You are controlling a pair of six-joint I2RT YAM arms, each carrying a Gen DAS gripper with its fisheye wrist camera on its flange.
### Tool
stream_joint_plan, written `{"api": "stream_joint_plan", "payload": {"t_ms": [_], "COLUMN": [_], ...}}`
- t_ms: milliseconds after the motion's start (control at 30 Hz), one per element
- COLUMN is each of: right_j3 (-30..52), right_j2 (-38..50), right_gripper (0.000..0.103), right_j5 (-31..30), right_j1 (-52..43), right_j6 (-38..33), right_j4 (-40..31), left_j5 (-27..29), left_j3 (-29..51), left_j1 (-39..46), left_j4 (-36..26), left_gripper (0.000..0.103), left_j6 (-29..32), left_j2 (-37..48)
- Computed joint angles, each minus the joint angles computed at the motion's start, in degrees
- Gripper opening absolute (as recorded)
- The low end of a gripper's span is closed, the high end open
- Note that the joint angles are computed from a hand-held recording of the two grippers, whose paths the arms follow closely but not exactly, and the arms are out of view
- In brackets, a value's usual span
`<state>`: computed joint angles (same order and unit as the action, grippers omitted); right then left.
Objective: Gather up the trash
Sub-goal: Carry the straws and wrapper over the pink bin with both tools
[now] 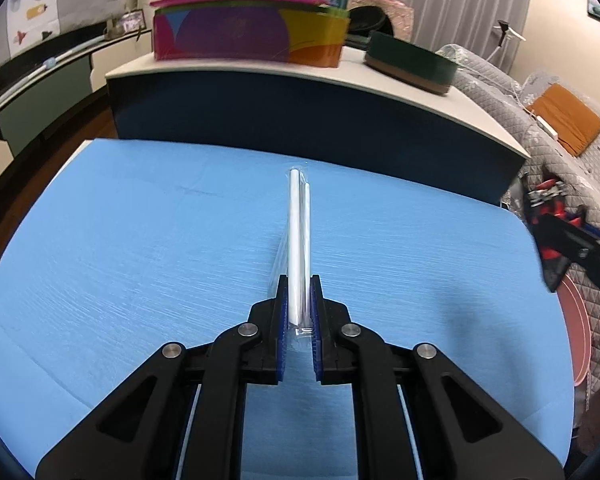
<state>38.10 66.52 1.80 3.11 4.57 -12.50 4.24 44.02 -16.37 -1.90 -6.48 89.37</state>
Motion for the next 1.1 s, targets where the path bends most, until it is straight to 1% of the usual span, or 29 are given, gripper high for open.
{"api": "stream_joint_plan", "payload": {"t_ms": [233,333,400,567,733,800,833,967,1033,1100], "right_j3": [-2.26,-3.29,-4.42,-7.85,-9.26,-8.68,-8.63,-7.01,-6.25,-5.56], "right_j2": [-14.83,-19.03,-21.94,-26.44,-27.74,-26.56,-26.25,-22.03,-19.86,-18.09], "right_gripper": [0.044,0.044,0.044,0.044,0.044,0.044,0.044,0.044,0.044,0.044], "right_j5": [-1.05,-2.40,-3.85,-11.60,-20.89,-25.81,-27.33,-34.34,-37.11,-38.65], "right_j1": [-3.64,-6.59,-9.92,-21.72,-36.17,-43.57,-46.02,-58.05,-62.89,-66.11], "right_j6": [-2.93,-4.61,-6.35,-9.48,-15.06,-17.72,-18.74,-23.73,-26.04,-27.61], "right_j4": [-9.70,-11.89,-13.03,-14.07,-15.52,-15.95,-16.04,-16.24,-16.64,-16.65], "left_j5": [-0.98,-1.51,-2.07,-3.98,-5.82,-6.55,-6.91,-7.98,-8.06,-8.14], "left_j3": [-3.12,-4.37,-5.26,-6.59,-6.83,-6.47,-6.17,-5.06,-4.01,-2.96], "left_j1": [-3.58,-5.27,-6.78,-11.10,-15.95,-18.40,-19.65,-24.38,-26.72,-28.33], "left_j4": [-0.01,0.04,0.24,0.19,0.42,0.92,1.10,1.68,1.75,1.77], "left_gripper": [0.009,0.009,0.009,0.009,0.009,0.009,0.009,0.009,0.009,0.009], "left_j6": [0.43,0.26,0.08,-0.61,-1.44,-1.94,-2.25,-3.21,-3.59,-3.91], "left_j2": [-4.90,-6.80,-7.99,-9.92,-10.12,-9.56,-9.21,-8.12,-7.42,-6.78]}}
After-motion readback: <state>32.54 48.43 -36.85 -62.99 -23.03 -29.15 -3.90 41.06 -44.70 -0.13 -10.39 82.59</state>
